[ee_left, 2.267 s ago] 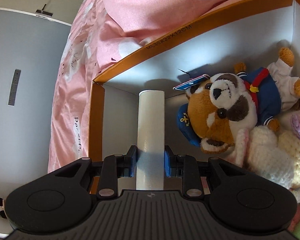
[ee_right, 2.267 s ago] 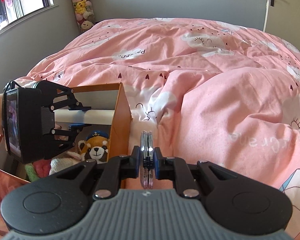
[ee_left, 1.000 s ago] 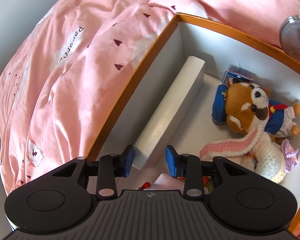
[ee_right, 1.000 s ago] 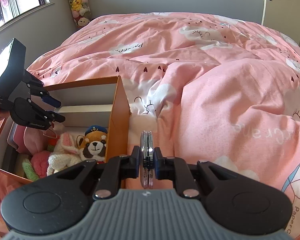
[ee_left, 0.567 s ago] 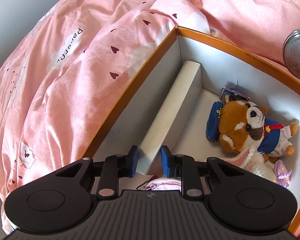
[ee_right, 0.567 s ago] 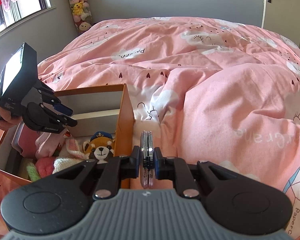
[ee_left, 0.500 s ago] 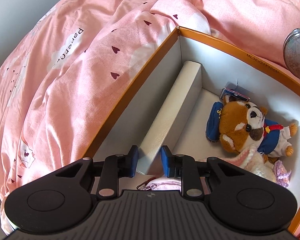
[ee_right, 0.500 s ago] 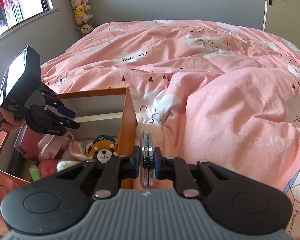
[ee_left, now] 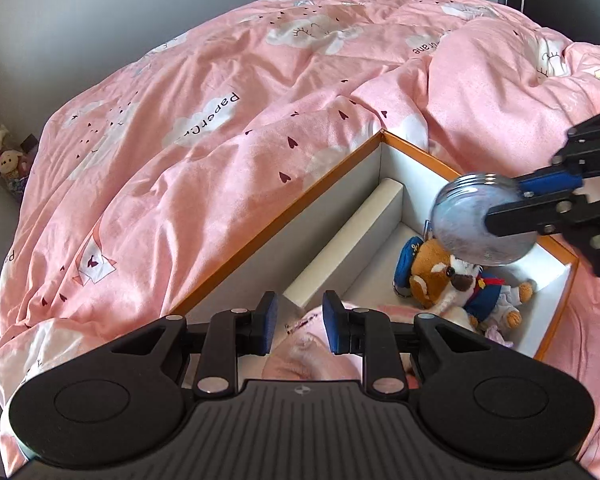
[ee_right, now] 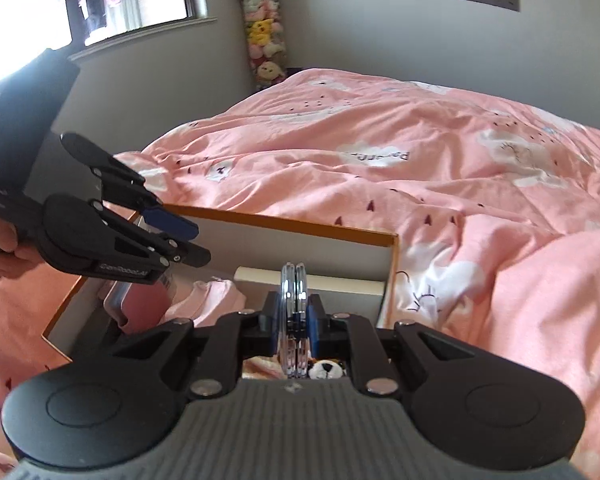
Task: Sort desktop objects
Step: 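Lower the round mirror into the orange box with the right tool and open it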
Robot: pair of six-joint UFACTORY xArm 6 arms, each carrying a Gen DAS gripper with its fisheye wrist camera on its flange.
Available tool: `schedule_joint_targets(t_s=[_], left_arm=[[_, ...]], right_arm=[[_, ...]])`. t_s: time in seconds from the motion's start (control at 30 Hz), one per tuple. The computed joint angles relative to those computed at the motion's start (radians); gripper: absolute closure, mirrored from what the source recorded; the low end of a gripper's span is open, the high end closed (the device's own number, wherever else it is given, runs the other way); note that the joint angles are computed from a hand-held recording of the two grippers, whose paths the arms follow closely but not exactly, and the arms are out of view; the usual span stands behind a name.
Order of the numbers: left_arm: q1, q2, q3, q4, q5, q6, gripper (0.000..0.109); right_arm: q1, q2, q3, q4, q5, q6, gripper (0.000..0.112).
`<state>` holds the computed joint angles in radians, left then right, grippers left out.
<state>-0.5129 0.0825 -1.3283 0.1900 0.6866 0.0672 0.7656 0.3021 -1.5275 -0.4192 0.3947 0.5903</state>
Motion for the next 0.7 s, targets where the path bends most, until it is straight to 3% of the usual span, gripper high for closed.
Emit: schedule_joint_targets(t_s=[0.13,0.37,0.7], left_arm=[[0.012,-0.079,0.075,0.069,0.008,-0.027,0.079],[0.062,-0.199,0.222,0.100,-0.055,-0.132,0.075],[0.092,-0.249,0.291,0.084,-0.087,-0.167,0.074]], right_arm=[[0.016,0.081,-0.089,0.045,0.048,-0.128,0.097],[0.029,0.183,-0.208,-0.085,0.104,-0.117,0.097],[0.035,0.300,-0.341,-0.093,0.160,-0.137,0.097]])
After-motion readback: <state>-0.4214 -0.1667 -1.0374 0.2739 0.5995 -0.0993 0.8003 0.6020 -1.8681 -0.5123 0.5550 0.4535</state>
